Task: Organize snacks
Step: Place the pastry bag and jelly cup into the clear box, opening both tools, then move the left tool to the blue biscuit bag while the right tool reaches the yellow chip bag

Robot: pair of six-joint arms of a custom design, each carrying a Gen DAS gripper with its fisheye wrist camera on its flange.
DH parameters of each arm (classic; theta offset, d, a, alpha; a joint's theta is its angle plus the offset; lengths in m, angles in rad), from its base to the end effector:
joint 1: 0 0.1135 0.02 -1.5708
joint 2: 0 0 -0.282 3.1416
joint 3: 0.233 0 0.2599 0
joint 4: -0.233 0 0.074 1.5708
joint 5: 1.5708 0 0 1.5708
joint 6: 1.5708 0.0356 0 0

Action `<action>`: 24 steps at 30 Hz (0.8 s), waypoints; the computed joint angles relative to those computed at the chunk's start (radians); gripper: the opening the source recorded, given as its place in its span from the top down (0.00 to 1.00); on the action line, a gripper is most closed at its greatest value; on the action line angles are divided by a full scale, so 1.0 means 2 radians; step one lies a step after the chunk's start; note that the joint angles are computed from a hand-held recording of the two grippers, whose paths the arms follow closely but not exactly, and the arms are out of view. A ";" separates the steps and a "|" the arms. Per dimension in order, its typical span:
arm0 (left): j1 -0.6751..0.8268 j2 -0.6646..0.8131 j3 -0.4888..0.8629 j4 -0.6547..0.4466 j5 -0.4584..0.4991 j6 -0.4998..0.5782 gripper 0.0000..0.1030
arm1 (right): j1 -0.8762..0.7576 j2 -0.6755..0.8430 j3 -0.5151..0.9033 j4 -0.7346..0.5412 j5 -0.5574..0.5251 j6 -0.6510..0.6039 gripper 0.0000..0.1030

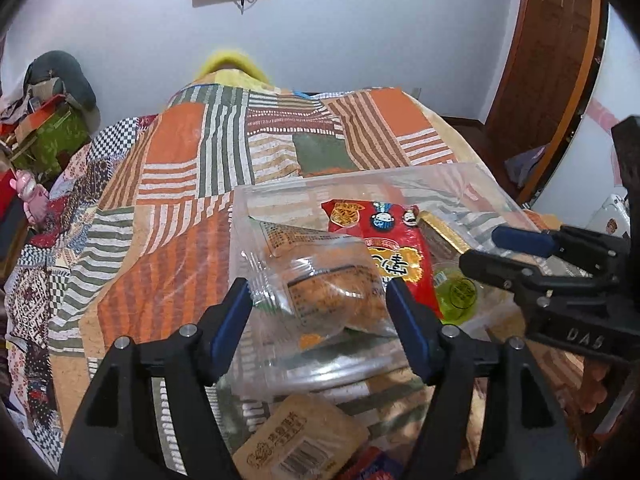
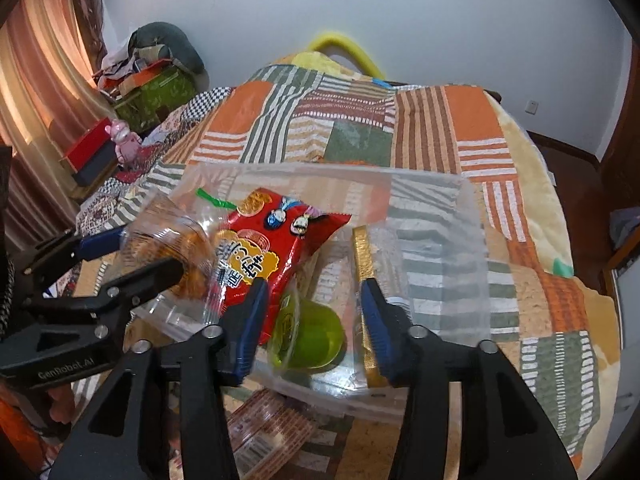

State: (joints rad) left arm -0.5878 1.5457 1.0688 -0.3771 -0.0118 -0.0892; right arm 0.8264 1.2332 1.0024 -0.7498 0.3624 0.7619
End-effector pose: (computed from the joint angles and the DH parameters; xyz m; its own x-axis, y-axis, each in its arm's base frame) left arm 0.2808 -0.1866 0.2500 -0.6737 0.3419 -0.6552 0.4900 0.8703 -0.0497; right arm 0.1761 0.1725 0.2910 -0.7897 0.0954 -0.6060 -0.0123 0.9852 0.1711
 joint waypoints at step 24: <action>-0.030 -0.215 -0.116 -0.109 -0.023 -0.028 0.03 | 0.241 -0.077 0.031 -0.234 0.151 0.237 0.36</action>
State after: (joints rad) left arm -0.6482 1.1166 0.8374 -0.5953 -0.0584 -0.1454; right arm 1.3078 1.0799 1.0652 -1.2186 0.6641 1.2363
